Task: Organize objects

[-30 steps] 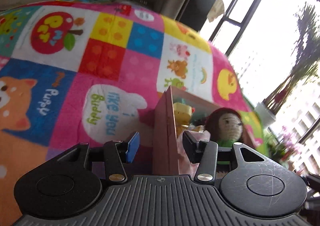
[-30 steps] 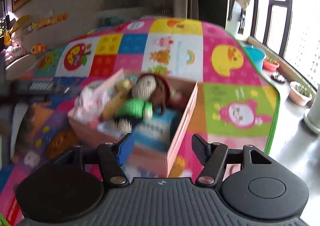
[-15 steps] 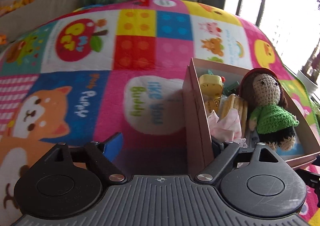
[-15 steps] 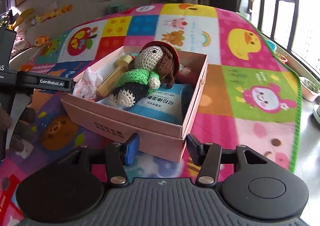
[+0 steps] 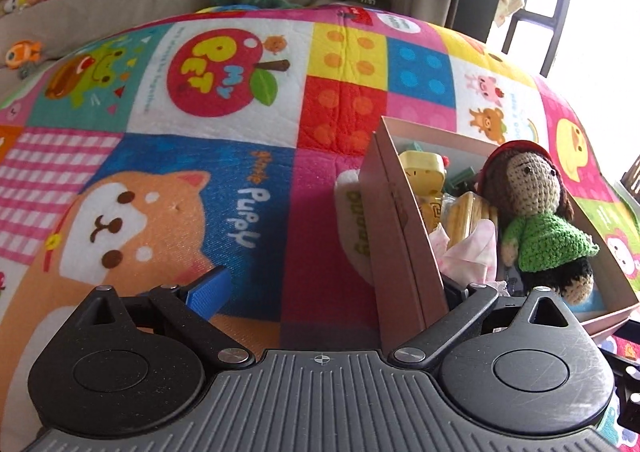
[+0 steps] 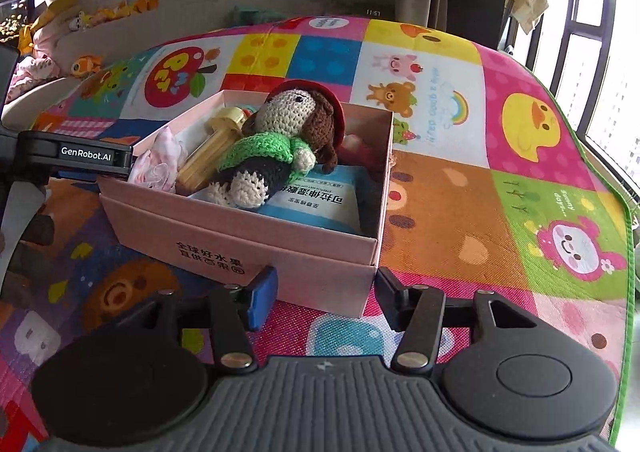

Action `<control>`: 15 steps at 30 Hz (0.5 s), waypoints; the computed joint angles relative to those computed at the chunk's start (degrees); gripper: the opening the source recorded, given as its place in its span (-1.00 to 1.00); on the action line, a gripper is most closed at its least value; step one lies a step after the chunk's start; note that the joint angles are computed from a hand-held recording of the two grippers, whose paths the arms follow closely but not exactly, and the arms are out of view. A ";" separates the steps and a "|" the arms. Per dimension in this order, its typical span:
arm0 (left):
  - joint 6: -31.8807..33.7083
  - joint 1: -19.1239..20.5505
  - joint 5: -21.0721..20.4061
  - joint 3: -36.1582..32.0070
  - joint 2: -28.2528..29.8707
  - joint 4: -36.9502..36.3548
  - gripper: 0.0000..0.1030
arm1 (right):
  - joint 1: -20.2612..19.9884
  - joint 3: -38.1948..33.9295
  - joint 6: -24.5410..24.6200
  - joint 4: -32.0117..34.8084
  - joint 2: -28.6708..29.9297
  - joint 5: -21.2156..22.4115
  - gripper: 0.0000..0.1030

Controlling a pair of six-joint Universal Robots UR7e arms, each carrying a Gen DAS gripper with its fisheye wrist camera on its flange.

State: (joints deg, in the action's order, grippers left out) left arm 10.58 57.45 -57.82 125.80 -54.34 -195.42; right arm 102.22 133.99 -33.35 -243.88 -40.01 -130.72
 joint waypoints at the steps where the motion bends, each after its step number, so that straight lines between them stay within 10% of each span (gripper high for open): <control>1: 0.05 0.15 -0.32 -0.06 0.00 -0.04 0.97 | 0.07 -0.07 0.10 -0.01 0.07 -0.15 0.05; 15: -0.82 0.87 -2.07 -0.29 0.00 -0.40 0.94 | 1.31 -1.32 0.64 -1.02 1.46 -2.47 0.15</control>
